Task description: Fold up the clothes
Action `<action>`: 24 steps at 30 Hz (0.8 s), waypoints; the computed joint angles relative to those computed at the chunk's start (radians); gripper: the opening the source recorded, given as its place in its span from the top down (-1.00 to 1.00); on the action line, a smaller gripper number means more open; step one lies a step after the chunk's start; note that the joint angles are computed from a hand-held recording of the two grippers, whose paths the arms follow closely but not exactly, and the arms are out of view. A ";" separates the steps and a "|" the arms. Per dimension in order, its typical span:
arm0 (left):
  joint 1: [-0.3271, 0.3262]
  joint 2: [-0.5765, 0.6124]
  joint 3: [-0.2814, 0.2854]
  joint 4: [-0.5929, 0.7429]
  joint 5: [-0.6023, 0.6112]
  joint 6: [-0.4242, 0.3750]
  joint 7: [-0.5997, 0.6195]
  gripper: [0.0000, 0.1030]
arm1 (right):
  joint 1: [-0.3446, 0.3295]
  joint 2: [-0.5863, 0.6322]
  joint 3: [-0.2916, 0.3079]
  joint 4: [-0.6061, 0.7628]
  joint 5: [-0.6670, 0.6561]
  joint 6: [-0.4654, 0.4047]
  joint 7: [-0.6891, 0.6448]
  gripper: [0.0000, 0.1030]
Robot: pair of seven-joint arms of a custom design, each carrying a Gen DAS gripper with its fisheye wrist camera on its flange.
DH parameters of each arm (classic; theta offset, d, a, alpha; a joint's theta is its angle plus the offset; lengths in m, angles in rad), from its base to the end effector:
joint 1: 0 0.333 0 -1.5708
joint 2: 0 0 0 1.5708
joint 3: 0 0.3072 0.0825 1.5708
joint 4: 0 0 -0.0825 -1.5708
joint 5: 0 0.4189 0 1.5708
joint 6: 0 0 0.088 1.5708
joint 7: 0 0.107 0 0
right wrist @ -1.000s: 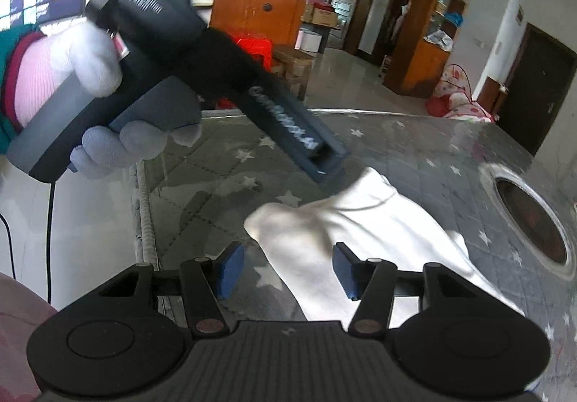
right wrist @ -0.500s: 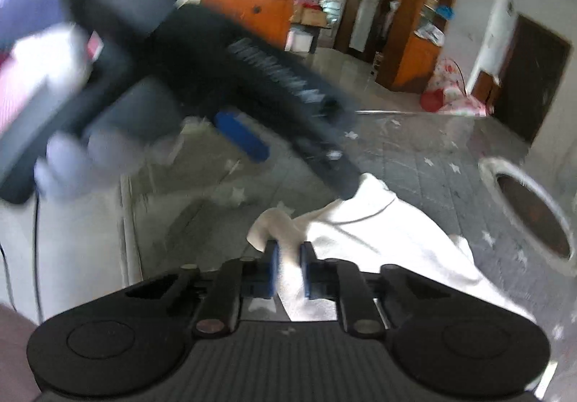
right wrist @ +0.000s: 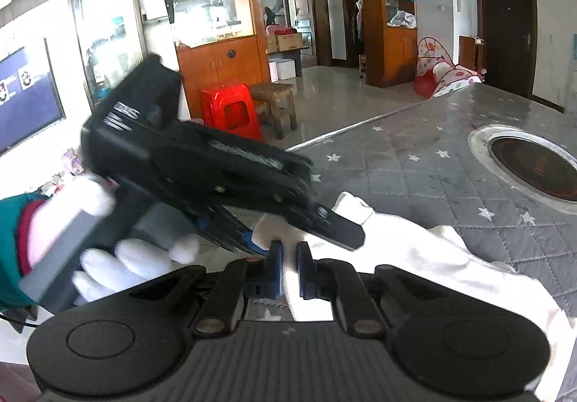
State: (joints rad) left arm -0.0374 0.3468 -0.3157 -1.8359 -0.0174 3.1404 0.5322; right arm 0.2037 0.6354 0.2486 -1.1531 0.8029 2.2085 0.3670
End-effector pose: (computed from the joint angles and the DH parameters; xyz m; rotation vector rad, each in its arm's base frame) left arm 0.6736 -0.2210 0.4417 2.5504 -1.0697 1.4704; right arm 0.7340 0.3173 0.4834 -2.1493 0.3860 -0.0341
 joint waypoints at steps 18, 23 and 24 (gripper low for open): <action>0.019 0.028 -0.007 0.000 0.021 0.029 -0.049 0.63 | -0.022 -0.018 -0.054 -0.038 -0.010 0.114 0.059 0.53; -0.028 0.025 0.046 0.012 0.050 0.008 -0.067 0.63 | -0.020 0.063 -0.101 0.046 -0.119 0.231 0.227 0.33; -0.042 0.024 0.063 0.015 0.059 0.002 -0.073 0.63 | -0.021 0.082 -0.107 0.069 -0.142 0.244 0.266 0.32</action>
